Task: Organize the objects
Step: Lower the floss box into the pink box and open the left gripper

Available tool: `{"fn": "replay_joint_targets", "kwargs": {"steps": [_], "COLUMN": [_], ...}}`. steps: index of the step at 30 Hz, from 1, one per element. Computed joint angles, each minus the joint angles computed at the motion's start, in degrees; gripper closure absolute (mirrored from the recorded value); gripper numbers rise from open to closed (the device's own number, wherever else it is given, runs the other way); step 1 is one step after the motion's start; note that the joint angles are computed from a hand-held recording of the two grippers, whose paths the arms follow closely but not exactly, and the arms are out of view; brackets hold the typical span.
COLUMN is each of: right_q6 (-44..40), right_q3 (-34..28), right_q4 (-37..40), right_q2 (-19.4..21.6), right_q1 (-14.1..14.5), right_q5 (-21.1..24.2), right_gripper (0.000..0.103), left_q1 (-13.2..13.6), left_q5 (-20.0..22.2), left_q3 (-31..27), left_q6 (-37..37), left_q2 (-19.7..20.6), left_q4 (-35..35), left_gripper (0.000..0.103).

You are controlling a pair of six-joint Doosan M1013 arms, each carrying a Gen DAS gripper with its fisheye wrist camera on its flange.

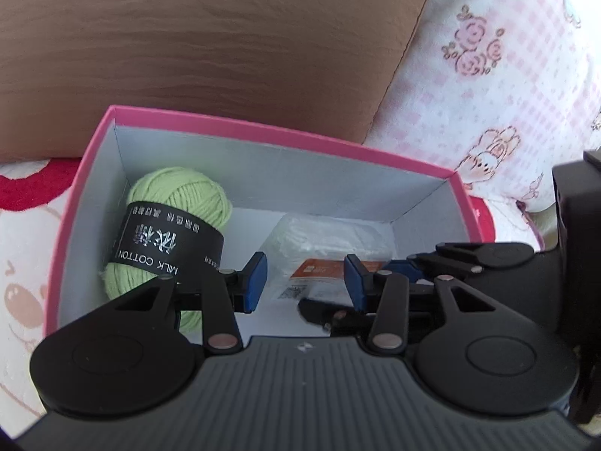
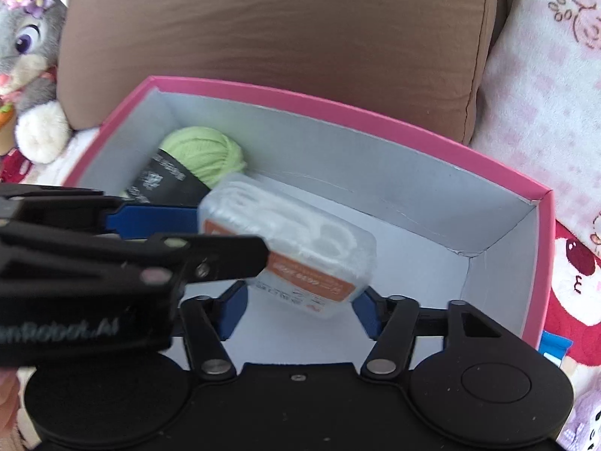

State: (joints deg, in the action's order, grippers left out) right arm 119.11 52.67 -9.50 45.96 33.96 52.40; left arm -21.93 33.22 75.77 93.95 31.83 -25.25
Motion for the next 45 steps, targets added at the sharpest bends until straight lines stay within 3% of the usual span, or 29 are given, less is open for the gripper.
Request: {"fn": "replay_joint_targets", "kwargs": {"steps": [4, 15, 24, 37, 45], "right_q6": [0.4, -1.9, 0.4, 3.0, -1.7], "right_q3": [0.2, -1.0, 0.9, 2.3, 5.1], "right_q4": [2.2, 6.5, 9.3, 10.4, 14.3], "right_q2": [0.1, 0.5, -0.4, -0.9, -2.8], "right_q1": [-0.5, -1.6, -2.6, -3.1, -3.4], "right_q5": [-0.1, 2.1, 0.0, -1.5, -4.1], "right_gripper": [0.048, 0.048, 0.048, 0.048, 0.048], "left_q1": [0.4, 1.2, 1.8, 2.0, 1.6], "left_q5": [0.8, 1.6, -0.2, -1.9, -0.7], "left_q3": [-0.1, -0.1, 0.9, 1.3, 0.6], "left_q6": [-0.3, -2.4, -0.4, -0.8, -4.1], "left_q2": [0.4, 1.1, 0.7, -0.1, -0.1], "left_q4": [-0.8, -2.3, -7.5, -6.2, -1.3], "left_gripper": [0.061, 0.063, 0.063, 0.063, 0.063]}}
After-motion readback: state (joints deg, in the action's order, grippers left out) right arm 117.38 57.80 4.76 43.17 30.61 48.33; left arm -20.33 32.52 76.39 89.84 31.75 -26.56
